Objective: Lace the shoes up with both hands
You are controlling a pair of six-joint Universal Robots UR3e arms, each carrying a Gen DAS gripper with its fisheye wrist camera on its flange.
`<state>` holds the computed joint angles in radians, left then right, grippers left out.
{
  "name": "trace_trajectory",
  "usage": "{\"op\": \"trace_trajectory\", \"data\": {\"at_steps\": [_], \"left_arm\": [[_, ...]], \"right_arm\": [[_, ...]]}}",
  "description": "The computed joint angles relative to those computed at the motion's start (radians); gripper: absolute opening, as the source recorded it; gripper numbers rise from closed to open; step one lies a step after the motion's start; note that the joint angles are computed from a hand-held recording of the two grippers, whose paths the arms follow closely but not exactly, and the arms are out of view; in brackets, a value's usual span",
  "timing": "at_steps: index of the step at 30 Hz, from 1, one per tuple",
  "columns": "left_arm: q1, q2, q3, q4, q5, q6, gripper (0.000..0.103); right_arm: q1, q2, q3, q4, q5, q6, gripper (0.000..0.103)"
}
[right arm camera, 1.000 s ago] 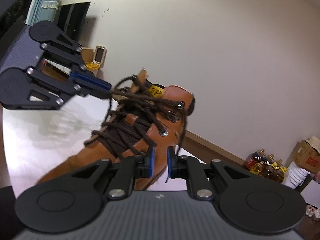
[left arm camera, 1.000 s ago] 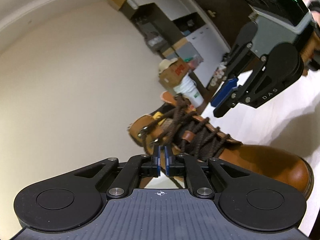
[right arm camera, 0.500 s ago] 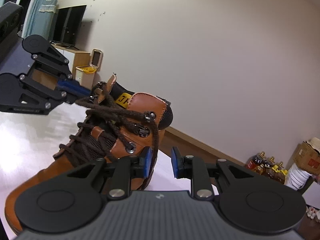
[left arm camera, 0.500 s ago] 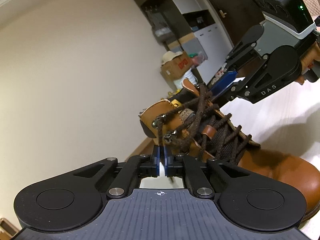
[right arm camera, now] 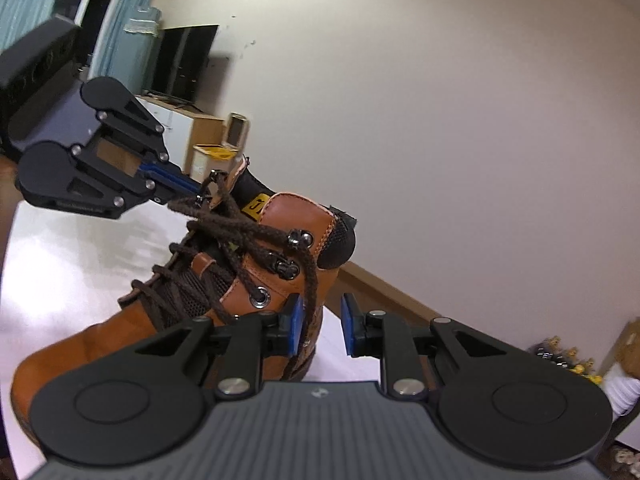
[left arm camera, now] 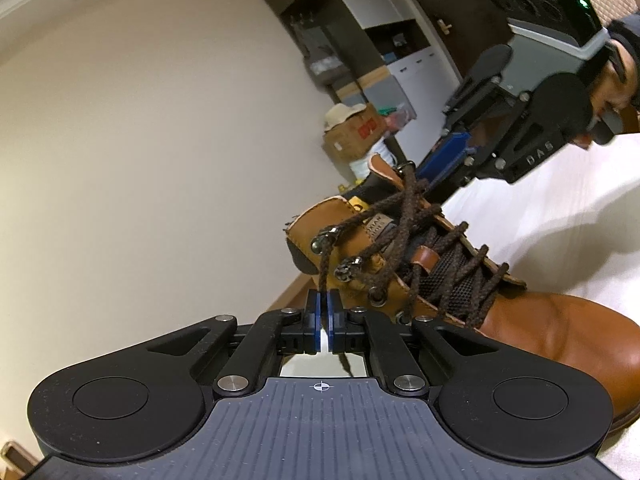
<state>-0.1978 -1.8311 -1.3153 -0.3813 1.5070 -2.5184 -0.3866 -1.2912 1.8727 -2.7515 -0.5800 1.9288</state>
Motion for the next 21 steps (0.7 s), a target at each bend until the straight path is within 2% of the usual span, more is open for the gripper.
{"op": "trace_trajectory", "data": {"at_steps": [4, 6, 7, 9, 12, 15, 21], "left_arm": [[-0.002, 0.001, -0.002, -0.002, 0.003, -0.001, 0.003], [-0.003, 0.005, -0.004, -0.007, 0.004, -0.003, 0.003], [-0.002, 0.008, -0.007, -0.009, 0.003, -0.004, 0.003], [0.005, 0.020, -0.010, -0.032, -0.007, -0.018, 0.003], [0.002, 0.038, -0.024, -0.061, -0.013, -0.050, 0.002], [-0.016, 0.063, -0.067, -0.072, -0.004, -0.052, 0.002], [-0.025, 0.115, -0.137, -0.042, 0.014, -0.101, 0.004]], "right_arm": [[0.019, 0.012, -0.191, 0.334, -0.019, -0.184, 0.019], [0.021, 0.018, -0.306, 0.553, -0.039, -0.317, 0.013], [0.024, 0.020, -0.339, 0.614, -0.052, -0.347, 0.005], [0.031, 0.021, -0.388, 0.702, -0.077, -0.382, 0.003], [0.020, -0.019, -0.298, 0.603, -0.110, -0.285, 0.002], [-0.005, -0.044, -0.181, 0.547, -0.155, -0.279, 0.002], [-0.067, -0.148, -0.017, 0.466, -0.091, -0.200, 0.006]]}}
